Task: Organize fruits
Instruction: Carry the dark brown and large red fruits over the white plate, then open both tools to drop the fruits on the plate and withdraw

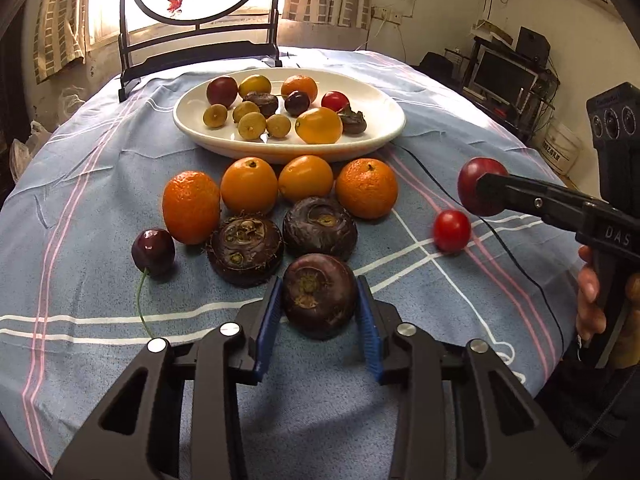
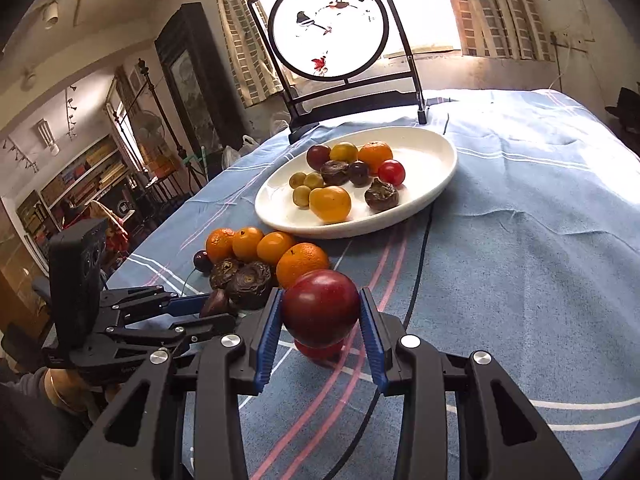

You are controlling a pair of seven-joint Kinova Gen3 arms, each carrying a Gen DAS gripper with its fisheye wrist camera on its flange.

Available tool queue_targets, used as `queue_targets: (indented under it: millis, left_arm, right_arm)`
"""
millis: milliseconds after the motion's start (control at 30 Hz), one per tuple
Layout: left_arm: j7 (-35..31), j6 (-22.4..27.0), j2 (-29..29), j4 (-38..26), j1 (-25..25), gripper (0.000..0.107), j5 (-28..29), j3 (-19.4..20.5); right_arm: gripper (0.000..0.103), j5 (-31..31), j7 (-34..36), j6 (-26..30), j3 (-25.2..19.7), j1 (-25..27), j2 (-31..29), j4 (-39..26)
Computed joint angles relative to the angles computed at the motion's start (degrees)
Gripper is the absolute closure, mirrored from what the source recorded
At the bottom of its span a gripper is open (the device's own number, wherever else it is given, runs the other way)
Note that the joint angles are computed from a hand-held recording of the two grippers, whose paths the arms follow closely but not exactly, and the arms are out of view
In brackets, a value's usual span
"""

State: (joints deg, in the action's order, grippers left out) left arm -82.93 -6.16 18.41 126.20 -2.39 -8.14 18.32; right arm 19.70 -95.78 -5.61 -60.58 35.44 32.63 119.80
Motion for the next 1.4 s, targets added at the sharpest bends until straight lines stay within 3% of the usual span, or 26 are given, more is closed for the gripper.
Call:
queue_targets:
  millis: [133,400,500,633,867,933,1000,1067,1133,1200,1400]
  left_arm:
    - [0.56,-1.3,-0.73,1.34,0.07,0.072,-0.01,-0.22]
    - [4.96,-4.34,-2.67,4.25,-4.01,0.072,-4.64,2.72]
    - [8.83,-6.05,-4.11,5.69,-7.23,0.072,-8.86,5.14]
    - [13.48,-8.15,-6.9,7.37,-8.48,0.072,-13.69,5.1]
    - [20.31,-7.67,-10.26,6.22,-7.74,0.072,-22.12,2.56]
    - [24.01,-6.02,-10.04,3.99,-8.62,0.072,-26.78,3.15]
    - [27.38,-4.35,-9.1,1.2,-11.84,0.072,-31.44,6.35]
    - [28.42,-1.7,-7.62,-2.43,-12.39,0.072,-33.76,7.49]
    - [29.66,1.32,-5.11,-6.35,-15.26,0.072,-36.53,11.46]
    - [27.58,5.51,-1.97,-11.2,-15.09,0.072,-36.07,12.8]
    - [21.1,19.04,8.85,-27.1,-9.41,0.072,-32.68,11.16]
  right_arm:
    - [0.065,0.29,0.77,1.16,-2.05,1.66,1.32,-0.24]
    - [0.065,-1.71,2.68,0.38,1.99,-2.66,-1.41,0.26]
    - [0.065,-1.34,1.87,-0.62,1.31,-1.49,-1.04,0.82]
    - [0.065,0.74,-0.26,-2.94,0.96,-0.4,-1.23,2.12]
    - [0.065,3.56,-5.58,-0.99,0.19,1.13,-2.37,0.98]
    - [0.065,3.81,-5.8,0.72,-2.23,3.07,-2.09,-0.78]
    - [0.065,2.88,-4.75,3.18,-3.79,3.87,-2.12,-3.56]
    - [0.065,1.45,-3.4,5.45,-3.14,2.48,-2.68,-7.08]
    - [0.065,0.15,-2.01,8.37,-2.38,0.54,-1.84,-11.52]
    - [0.065,1.52,-4.31,11.08,1.47,-4.27,-1.37,-16.53]
    - [0.065,12.06,-15.94,21.87,13.21,-20.15,3.28,-32.13]
